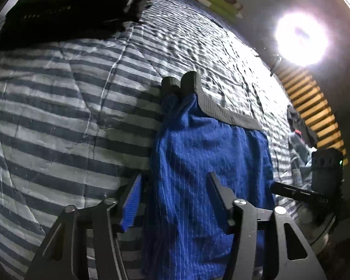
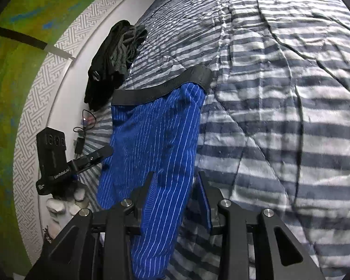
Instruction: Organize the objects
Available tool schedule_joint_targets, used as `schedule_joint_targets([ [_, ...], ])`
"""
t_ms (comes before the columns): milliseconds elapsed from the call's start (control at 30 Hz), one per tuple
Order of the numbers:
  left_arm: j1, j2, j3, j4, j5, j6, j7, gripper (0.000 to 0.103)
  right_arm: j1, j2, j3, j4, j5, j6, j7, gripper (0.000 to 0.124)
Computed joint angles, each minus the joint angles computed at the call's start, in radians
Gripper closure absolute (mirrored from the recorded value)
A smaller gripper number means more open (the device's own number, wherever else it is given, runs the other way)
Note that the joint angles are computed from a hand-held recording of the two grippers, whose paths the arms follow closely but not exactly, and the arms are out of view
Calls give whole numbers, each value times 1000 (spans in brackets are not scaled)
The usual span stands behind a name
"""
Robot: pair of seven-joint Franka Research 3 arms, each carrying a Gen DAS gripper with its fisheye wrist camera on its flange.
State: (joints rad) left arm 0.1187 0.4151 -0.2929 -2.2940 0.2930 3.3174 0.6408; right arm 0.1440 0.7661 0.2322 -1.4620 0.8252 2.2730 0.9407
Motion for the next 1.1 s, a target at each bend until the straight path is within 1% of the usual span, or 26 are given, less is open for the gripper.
schedule_joint_targets([
  [67,31,4,-29,5,11,-12,5,67,-1,8,2,5,-2,-9,-2,92],
  [100,63,14,-60,11,17,-18,7,79,-6,8,7,1,7,-7,-10,92],
  [133,69,22,-67,17,16,-23,8,87,-15,8,14,-5,23,-8,-21,92],
  [167,48,23,-48,19,10,-20,6,89,-23,6,19,-12,35,-15,-28,92],
  [200,62,29,-61,18,11,-11,8,96,-28,6,20,-13,43,-25,-32,93],
  [233,83,37,-82,19,19,-6,10,97,-30,9,22,-9,50,-29,-35,95],
  [267,70,32,-71,19,17,-7,11,97,-33,13,25,-3,54,-46,-44,107],
  [300,46,27,-50,17,13,-1,9,98,-35,20,27,7,55,-67,-48,115],
  [333,38,26,-44,15,11,6,5,98,-38,24,29,13,61,-83,-52,115],
  [367,36,21,-41,8,9,17,-1,99,-37,19,30,7,72,-75,-61,116],
  [400,46,16,-48,-3,12,35,-9,99,-35,15,29,1,79,-68,-67,117],
  [500,73,-7,-63,-43,36,112,-61,99,-61,-4,44,-23,140,-70,-103,117],
  [667,29,-103,-19,-117,69,219,-139,99,-101,-84,53,-101,262,-60,-198,117],
  [767,-21,-174,14,-153,72,254,-171,99,-118,-150,47,-158,341,-64,-254,118],
  [867,-82,-253,45,-189,55,268,-183,99,-129,-237,32,-236,424,-68,-329,118],
  [1000,-187,-351,80,-238,-28,251,-159,99,-133,-371,-5,-362,520,-85,-429,118],
  [1100,-254,-433,72,-291,-113,220,-150,99,-133,-480,-43,-480,570,-119,-493,118],
])
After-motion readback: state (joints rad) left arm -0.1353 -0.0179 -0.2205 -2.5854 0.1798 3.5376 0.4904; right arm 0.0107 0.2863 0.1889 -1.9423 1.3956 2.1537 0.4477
